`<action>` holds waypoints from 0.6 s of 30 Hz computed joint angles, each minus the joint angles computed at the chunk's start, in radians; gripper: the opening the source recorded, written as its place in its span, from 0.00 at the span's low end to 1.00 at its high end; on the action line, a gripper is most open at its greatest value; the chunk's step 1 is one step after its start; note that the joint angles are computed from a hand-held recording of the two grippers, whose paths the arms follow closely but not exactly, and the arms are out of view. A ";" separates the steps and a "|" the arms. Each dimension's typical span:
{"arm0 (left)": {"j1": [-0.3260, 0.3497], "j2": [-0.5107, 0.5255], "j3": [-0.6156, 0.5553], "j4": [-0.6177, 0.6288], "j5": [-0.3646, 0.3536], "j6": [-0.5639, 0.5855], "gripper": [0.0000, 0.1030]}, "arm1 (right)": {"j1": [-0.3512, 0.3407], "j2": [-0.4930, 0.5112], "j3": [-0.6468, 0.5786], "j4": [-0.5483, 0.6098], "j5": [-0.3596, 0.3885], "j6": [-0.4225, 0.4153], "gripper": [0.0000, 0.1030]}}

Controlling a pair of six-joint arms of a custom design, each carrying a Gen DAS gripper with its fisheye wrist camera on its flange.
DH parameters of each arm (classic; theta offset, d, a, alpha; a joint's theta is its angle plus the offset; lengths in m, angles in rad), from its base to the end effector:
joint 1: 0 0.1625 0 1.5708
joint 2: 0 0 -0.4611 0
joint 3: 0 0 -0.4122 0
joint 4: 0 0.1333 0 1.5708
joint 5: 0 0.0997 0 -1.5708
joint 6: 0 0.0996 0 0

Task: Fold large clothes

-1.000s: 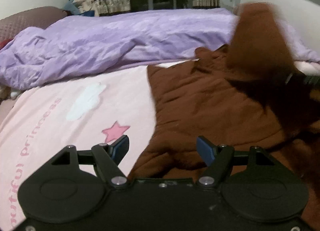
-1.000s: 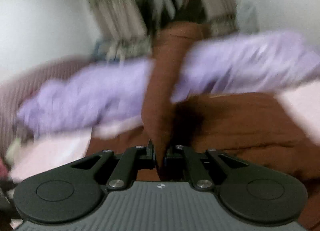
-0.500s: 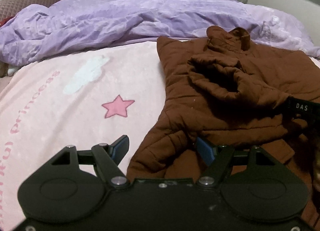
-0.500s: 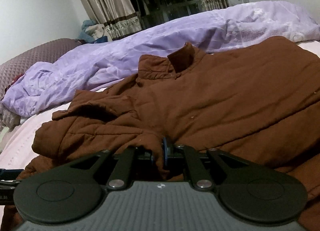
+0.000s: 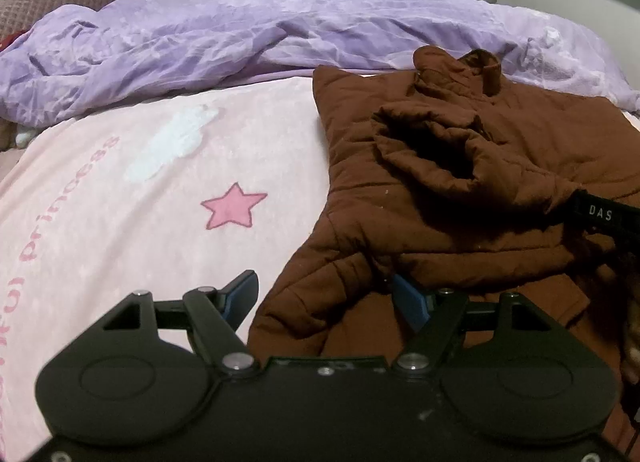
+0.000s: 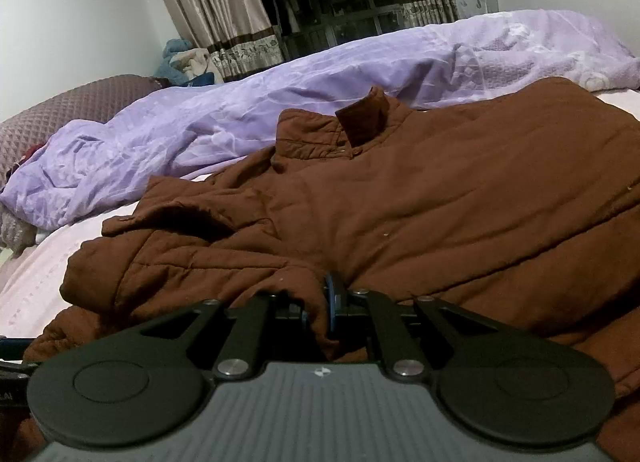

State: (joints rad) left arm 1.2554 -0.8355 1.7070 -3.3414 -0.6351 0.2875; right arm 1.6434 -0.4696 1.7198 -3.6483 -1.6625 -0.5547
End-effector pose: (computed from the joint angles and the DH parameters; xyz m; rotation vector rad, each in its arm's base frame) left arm -0.0089 -0.7155 0.2303 0.1303 2.0884 -0.9951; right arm 0.1733 -0.6708 -0.0138 0.7662 -2.5350 1.0997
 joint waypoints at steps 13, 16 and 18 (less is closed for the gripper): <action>-0.002 -0.009 0.009 -0.053 0.015 0.012 0.73 | 0.003 0.002 0.001 -0.009 -0.009 -0.011 0.10; -0.001 -0.011 0.009 -0.054 0.013 0.009 0.73 | 0.003 0.002 0.000 -0.008 -0.009 -0.011 0.10; 0.000 -0.010 0.008 -0.054 0.011 0.011 0.73 | 0.003 0.002 0.000 -0.008 -0.010 -0.012 0.10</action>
